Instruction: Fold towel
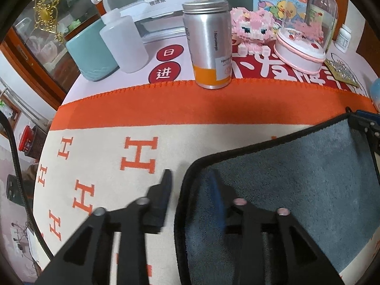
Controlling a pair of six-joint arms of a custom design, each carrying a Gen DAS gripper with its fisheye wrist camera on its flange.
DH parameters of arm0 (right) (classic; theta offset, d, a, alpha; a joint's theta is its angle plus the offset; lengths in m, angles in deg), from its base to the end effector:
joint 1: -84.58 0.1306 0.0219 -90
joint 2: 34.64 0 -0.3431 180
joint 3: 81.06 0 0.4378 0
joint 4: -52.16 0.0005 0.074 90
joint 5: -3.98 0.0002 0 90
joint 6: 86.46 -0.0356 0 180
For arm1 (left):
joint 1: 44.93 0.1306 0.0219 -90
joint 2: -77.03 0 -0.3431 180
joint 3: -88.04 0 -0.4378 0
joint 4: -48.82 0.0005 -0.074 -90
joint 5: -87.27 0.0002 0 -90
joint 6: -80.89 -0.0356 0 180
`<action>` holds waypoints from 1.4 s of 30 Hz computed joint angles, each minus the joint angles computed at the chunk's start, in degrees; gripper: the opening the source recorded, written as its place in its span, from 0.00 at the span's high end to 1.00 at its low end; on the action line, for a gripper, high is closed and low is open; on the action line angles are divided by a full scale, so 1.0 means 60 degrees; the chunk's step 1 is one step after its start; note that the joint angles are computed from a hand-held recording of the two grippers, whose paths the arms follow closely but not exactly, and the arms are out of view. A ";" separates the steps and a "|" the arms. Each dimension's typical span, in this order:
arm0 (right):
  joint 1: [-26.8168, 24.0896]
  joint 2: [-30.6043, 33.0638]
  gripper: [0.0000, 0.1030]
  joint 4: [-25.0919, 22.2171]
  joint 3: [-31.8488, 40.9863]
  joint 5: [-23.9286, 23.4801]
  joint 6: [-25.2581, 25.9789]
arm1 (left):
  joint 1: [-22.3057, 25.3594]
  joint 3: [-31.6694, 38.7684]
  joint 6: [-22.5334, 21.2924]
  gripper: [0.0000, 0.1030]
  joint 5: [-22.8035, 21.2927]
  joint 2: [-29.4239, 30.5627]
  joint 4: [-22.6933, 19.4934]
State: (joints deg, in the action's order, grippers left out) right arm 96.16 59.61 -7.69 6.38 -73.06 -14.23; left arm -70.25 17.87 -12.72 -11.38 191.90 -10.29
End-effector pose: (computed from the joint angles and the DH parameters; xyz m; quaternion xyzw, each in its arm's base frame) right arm 0.5159 0.0971 0.3210 0.0753 0.9704 -0.0560 0.2224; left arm 0.5894 -0.2735 0.3051 0.2264 0.9453 0.0302 0.2329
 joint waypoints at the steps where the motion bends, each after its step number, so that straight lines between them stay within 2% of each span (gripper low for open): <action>1: 0.0017 -0.0003 0.65 0.0005 0.0018 0.0006 -0.0017 | 0.0020 0.0034 0.0063 0.51 0.0032 0.0015 -0.0033; 2: 0.0038 -0.0010 0.61 0.0000 0.0044 0.0021 -0.0064 | 0.0044 0.0059 0.0134 0.38 0.0089 0.0019 -0.0062; 3: 0.0060 -0.0031 0.61 0.0017 0.0057 0.0041 -0.0130 | 0.0069 0.0054 0.0201 0.34 0.0153 -0.0005 -0.0051; 9: 0.0197 -0.0261 0.61 -0.0125 0.0111 0.0411 -0.0462 | 0.0045 -0.0049 0.0260 0.19 -0.0037 -0.0281 -0.0042; 12: 0.0325 -0.0598 0.60 -0.0264 -0.0014 0.0633 -0.0642 | 0.0061 -0.0216 0.0279 0.12 0.0302 -0.0614 -0.0109; 14: 0.0411 -0.0898 0.60 -0.0390 -0.0147 0.0617 -0.0746 | 0.0066 -0.0446 0.0293 0.01 0.0509 -0.0966 -0.0148; 18: 0.0724 -0.1654 0.60 -0.0970 -0.0464 0.0937 -0.1465 | 0.0070 -0.0962 0.0465 0.01 0.0975 -0.1798 -0.0334; 26: 0.1605 -0.3444 0.46 -0.1897 -0.1269 0.1340 -0.3566 | -0.0128 -0.2483 0.0658 0.01 0.1394 -0.3996 -0.0207; 33: 0.3046 -0.4673 0.45 -0.3195 -0.1501 0.1968 -0.5608 | -0.0479 -0.3649 0.0789 0.01 0.1392 -0.6075 -0.0493; 36: 0.3746 -0.4994 0.45 -0.3815 -0.1449 0.2303 -0.6298 | -0.0632 -0.4043 0.0911 0.01 0.1603 -0.6938 -0.0826; 42: 0.5256 -0.5331 0.45 -0.5017 -0.1149 0.3164 -0.7719 | -0.1041 -0.4640 0.1150 0.01 0.1511 -0.8453 -0.1272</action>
